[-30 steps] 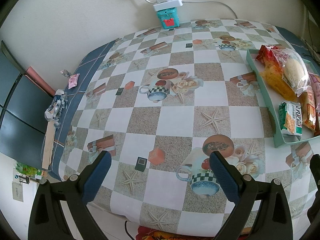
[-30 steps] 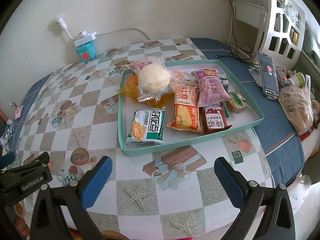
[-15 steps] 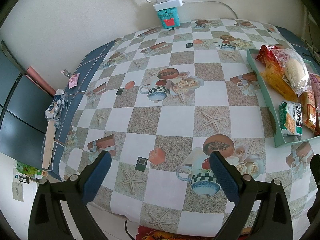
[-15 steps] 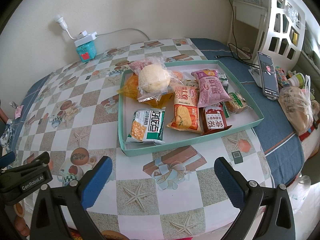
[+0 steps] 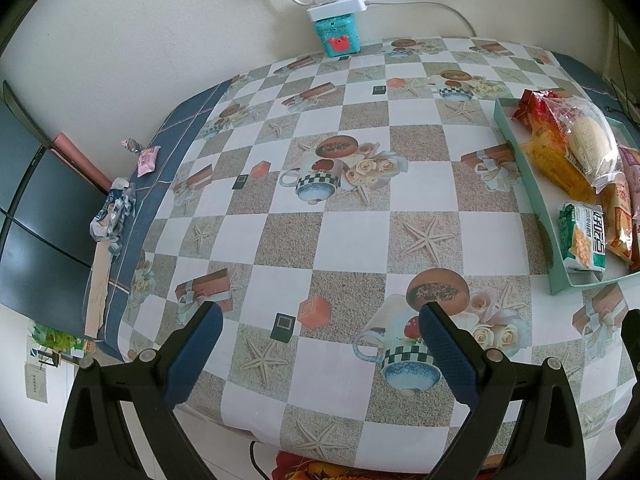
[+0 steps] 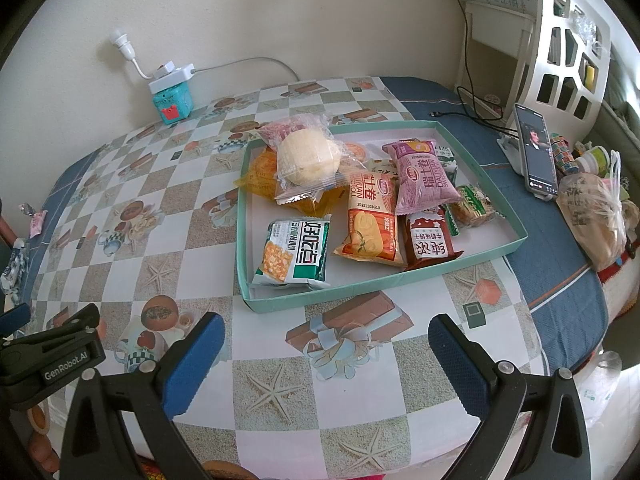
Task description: Organize snacks
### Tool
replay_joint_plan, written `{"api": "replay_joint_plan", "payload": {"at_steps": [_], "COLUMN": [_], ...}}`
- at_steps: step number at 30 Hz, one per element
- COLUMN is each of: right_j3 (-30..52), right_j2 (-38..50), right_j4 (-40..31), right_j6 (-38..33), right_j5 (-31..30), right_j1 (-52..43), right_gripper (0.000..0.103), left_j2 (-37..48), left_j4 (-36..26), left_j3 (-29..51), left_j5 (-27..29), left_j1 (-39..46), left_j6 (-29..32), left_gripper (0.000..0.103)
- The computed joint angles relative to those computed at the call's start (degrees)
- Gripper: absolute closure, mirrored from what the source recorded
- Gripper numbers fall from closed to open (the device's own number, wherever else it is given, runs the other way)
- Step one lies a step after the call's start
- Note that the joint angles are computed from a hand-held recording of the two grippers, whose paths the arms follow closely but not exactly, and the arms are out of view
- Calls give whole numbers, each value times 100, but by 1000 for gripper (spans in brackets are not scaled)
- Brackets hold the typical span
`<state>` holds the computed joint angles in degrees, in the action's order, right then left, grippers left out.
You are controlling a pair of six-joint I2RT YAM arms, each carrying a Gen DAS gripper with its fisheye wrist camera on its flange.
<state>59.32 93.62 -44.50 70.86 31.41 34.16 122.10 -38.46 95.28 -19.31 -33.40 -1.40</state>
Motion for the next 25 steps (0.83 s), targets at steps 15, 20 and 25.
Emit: {"api": "replay_joint_plan", "payload": {"at_steps": [15,20,25], "right_j3": [1,4,5], "right_j2": [2,6,9], "right_j4": [-2,-5,-2], "right_j6": [7,10,6], "right_j5": [6,5,3], "right_j1": [4,6,3], "right_gripper": [0,0,0], "left_j2": [8,-64,-27], "left_j4": [-32,105,66], "left_j3": [14,-120,-63], "left_j5": [-6,-27,-27], "left_j1": [-1,-1,-17], "left_j6": [-31,62,77], "left_gripper": [4,4,4]}}
